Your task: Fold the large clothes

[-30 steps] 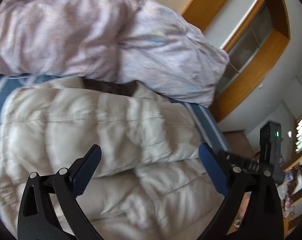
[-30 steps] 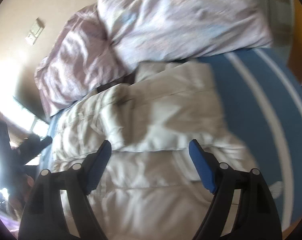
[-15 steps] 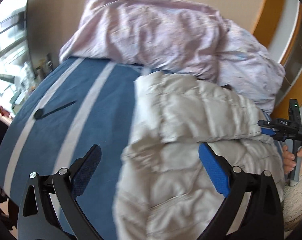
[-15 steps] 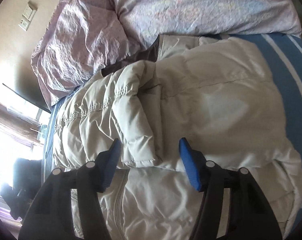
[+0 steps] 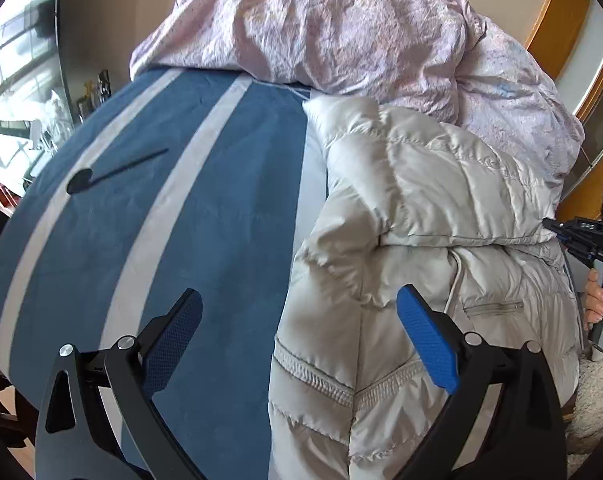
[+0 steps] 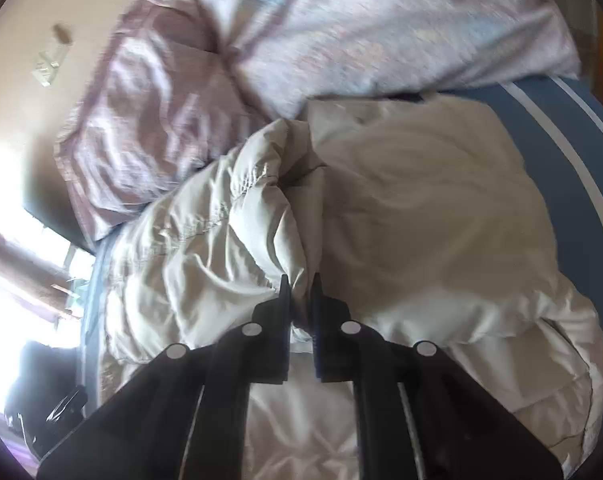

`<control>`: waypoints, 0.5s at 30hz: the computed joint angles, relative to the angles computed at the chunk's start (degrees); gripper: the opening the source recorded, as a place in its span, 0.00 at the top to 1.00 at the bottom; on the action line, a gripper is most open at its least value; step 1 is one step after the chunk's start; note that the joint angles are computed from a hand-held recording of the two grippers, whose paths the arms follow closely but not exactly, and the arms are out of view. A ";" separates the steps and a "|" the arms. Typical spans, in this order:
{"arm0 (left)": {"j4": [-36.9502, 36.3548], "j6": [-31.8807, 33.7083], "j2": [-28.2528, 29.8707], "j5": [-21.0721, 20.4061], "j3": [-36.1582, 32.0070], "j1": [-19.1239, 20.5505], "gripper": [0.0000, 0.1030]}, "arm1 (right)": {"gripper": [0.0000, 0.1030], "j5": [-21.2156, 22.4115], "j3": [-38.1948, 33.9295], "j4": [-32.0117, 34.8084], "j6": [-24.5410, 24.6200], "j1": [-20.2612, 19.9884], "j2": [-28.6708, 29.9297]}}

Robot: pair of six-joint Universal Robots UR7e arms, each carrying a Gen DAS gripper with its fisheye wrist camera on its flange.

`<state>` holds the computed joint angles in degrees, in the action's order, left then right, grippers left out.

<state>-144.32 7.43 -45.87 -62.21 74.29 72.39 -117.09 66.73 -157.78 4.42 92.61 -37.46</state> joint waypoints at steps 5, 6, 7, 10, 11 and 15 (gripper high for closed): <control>3.26 0.08 -0.10 -1.40 -0.41 0.67 0.04 | 0.79 -1.79 -1.51 4.33 -0.10 -0.22 0.83; 3.94 -0.02 -0.22 -1.60 -0.40 0.81 0.04 | 0.77 -1.72 -1.21 5.03 0.01 -0.07 0.39; 4.51 -0.17 -0.40 -1.75 -0.30 0.92 0.04 | 0.65 -1.14 -0.33 5.41 0.01 -0.04 -0.46; 6.03 -0.52 -1.05 -3.30 0.14 1.49 0.04 | 0.30 0.15 5.01 2.28 -1.53 -0.04 -4.05; 6.83 -0.80 -1.37 -4.47 0.29 1.82 0.04 | 0.29 0.23 7.93 -0.11 -2.57 -0.03 -5.91; 10.69 -2.60 -2.36 -8.97 0.59 3.06 0.04 | 0.23 3.43 19.12 -4.59 -2.41 -1.65 -14.60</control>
<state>-133.63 4.83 -48.23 -71.17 74.88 75.45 -113.66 85.84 -162.37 2.01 90.96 -52.06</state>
